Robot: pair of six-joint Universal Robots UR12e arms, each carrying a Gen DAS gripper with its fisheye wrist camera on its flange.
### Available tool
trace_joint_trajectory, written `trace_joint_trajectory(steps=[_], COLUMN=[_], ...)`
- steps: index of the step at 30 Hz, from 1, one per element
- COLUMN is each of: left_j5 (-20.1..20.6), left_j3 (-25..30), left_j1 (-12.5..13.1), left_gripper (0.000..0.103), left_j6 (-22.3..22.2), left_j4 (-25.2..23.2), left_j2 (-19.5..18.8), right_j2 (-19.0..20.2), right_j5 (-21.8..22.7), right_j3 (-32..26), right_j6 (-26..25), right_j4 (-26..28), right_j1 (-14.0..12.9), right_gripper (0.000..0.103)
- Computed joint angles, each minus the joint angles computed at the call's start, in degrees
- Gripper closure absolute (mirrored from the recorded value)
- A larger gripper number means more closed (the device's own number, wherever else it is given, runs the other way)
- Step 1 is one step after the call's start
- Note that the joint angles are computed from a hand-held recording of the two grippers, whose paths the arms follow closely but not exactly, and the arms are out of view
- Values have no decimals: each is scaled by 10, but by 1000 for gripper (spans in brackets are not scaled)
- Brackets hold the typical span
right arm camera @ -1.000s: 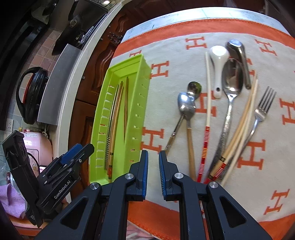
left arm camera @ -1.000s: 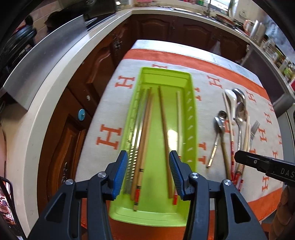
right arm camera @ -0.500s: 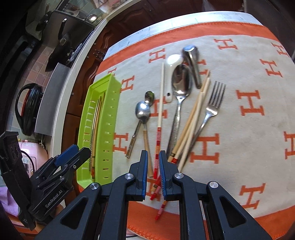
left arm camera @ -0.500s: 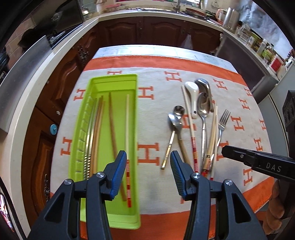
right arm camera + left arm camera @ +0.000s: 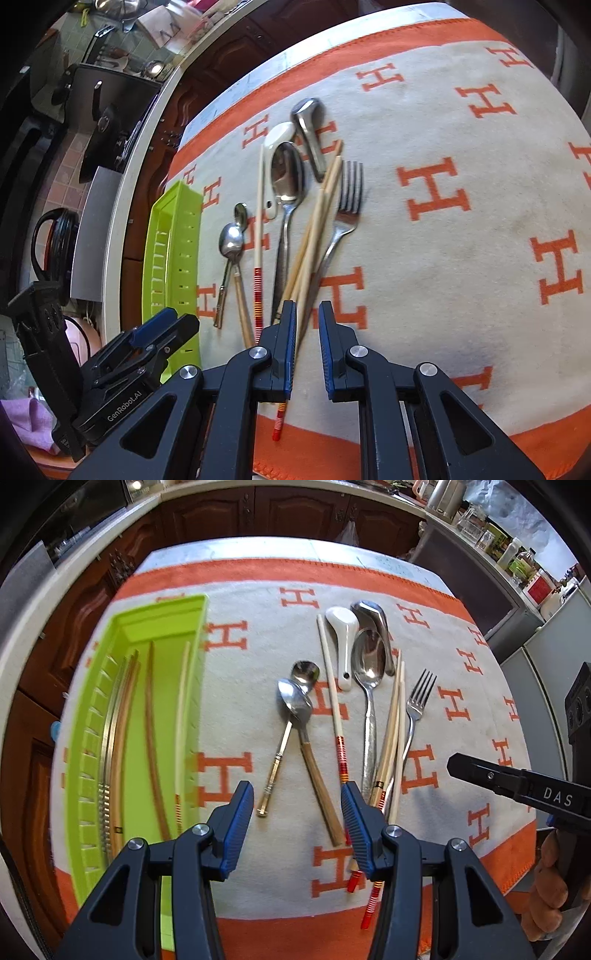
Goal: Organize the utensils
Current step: 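Grasp a pair of red-tipped chopsticks with the left gripper while the right gripper grasps another red-striped chopstick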
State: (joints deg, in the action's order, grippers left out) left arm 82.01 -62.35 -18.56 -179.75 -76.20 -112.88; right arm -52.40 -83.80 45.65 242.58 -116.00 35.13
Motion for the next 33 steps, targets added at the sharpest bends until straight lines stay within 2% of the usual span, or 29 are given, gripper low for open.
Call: trace_joint_trajectory(steps=[3, 7, 11, 16, 20, 27, 28, 29, 33], left_j5=[-16, -18, -15, -10, -11, -21, -20, -20, -23], left_j3=[3, 5, 7, 4, 1, -1, -2, -2, -3], left_j1=[1, -3, -3, 1, 4, 5, 4, 3, 3], left_gripper=[56, 56, 56, 56, 56, 56, 56, 56, 56], left_j6=[-2, 0, -2, -13, -19, -15, -15, -14, -11], left_j4=[-10, -10, -9, -4, -2, -3, -2, -2, -1], left_j2=[-5, -9, -10, -6, -5, -4, -4, -3, -2], right_j2=[-7, -5, 7, 29, 42, 60, 64, 66, 60], right_j5=[9, 34, 60, 103, 110, 96, 91, 84, 82], right_j3=[22, 33, 26, 0, -17, -48, -55, -61, -47], right_j6=[10, 10, 11, 10, 20, 16, 17, 18, 24], right_j4=[-16, -45, -58, -43, -25, -2, 2, 10, -11], right_j1=[-4, -8, -11, -12, -10, -4, -3, -2, -2], right_gripper=[90, 90, 90, 91, 91, 90, 95, 96, 97])
